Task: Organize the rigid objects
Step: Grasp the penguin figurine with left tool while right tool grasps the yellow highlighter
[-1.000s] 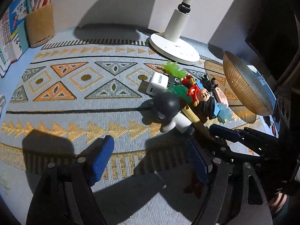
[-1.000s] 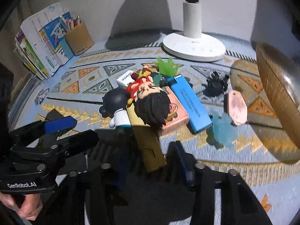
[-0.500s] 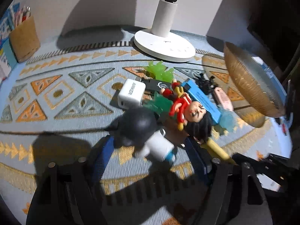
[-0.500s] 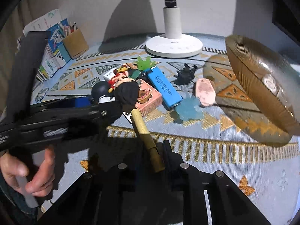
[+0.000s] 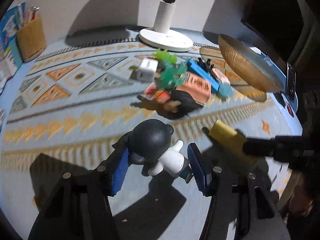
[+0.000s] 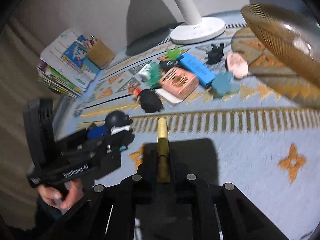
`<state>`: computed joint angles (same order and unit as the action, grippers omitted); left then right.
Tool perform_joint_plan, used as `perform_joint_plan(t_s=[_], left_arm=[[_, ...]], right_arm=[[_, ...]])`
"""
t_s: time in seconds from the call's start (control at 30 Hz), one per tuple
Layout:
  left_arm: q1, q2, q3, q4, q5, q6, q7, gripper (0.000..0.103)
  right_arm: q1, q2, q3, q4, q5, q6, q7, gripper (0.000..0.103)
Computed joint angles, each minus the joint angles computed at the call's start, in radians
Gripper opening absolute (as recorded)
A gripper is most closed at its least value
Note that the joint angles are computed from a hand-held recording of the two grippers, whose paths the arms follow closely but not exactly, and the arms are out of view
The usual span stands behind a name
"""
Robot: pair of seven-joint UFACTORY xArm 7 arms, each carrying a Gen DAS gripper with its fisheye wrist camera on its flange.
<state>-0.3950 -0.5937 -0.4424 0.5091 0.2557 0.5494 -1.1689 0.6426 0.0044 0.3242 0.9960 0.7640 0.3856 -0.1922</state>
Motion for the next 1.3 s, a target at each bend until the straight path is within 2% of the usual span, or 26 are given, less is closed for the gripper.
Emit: perform_joint_plan(t_s=[0.13,0.27,0.4,0.5,0.57,0.63,0.67,0.8,0.9,0.93,0.97,1.03,1.07,1.13,1.17,1.2,1.3], left_arm=[[-0.042,-0.089,-0.009,-0.066,-0.033,-0.002,-0.039,0.055],[-0.068,-0.107,0.001,-0.066,-0.052,0.043,-0.008,0.056],[-0.079,-0.163,-0.011,-0.083,-0.066,0.098,-0.015,0.061],[-0.094,-0.219,-0.013,-0.108,-0.083,0.123,-0.033,0.061],[-0.104,-0.24,-0.016,-0.115,-0.099,0.145,-0.046,0.061],[-0.116,-0.248,-0.015,-0.122,-0.111,0.139,-0.05,0.061],[-0.119,-0.246,-0.016,-0.122,-0.115,0.134,-0.051,0.063],[-0.085,-0.17,-0.041,-0.081,-0.1,0.116,-0.067,0.064],[-0.042,-0.104,-0.082,-0.02,-0.053,0.173,-0.098,0.063],[-0.033,-0.085,-0.089,-0.003,-0.039,0.189,-0.11,0.06],[-0.025,-0.067,-0.097,0.015,-0.024,0.209,-0.124,0.051],[-0.031,-0.055,-0.091,0.026,-0.008,0.222,-0.137,0.051],[-0.036,-0.052,-0.088,0.028,-0.003,0.226,-0.145,0.051],[-0.049,-0.055,-0.085,0.031,0.0,0.233,-0.164,0.051],[-0.057,-0.062,-0.084,0.03,0.002,0.232,-0.173,0.044],[-0.064,-0.07,-0.085,0.031,0.004,0.23,-0.181,0.043],[-0.066,-0.074,-0.103,0.07,0.025,0.266,-0.194,0.043]], right_arm=[[0.012,-0.044,0.001,-0.057,0.021,-0.024,0.042,0.012],[0.019,-0.072,-0.017,-0.092,0.068,-0.028,0.06,0.013],[-0.001,-0.093,-0.02,-0.116,-0.116,-0.039,0.231,0.016],[-0.001,-0.105,-0.03,-0.125,-0.185,-0.039,0.259,0.017],[-0.005,-0.104,-0.021,-0.116,-0.281,-0.026,0.301,0.026],[-0.009,-0.098,-0.005,-0.107,-0.404,-0.023,0.358,0.049],[-0.011,-0.095,0.006,-0.103,-0.479,-0.027,0.394,0.05],[-0.017,-0.051,0.034,-0.066,-0.761,-0.014,0.562,0.05],[-0.009,-0.02,0.032,-0.04,-0.934,0.005,0.674,0.05],[-0.004,-0.01,0.031,-0.031,-1.018,0.018,0.733,0.046],[0.003,-0.001,0.03,-0.017,-1.093,0.033,0.79,0.043],[0.018,0.003,0.024,-0.01,-1.184,0.047,0.843,0.027],[0.021,0.001,0.021,-0.014,-1.175,0.037,0.83,0.023],[0.026,-0.012,0.018,-0.037,-1.099,0.001,0.782,0.023],[0.028,-0.016,0.017,-0.045,-1.042,-0.021,0.742,0.023],[0.03,-0.03,0.016,-0.059,-0.997,-0.034,0.711,0.023],[0.029,-0.085,0.015,-0.096,-0.925,-0.067,0.674,0.023]])
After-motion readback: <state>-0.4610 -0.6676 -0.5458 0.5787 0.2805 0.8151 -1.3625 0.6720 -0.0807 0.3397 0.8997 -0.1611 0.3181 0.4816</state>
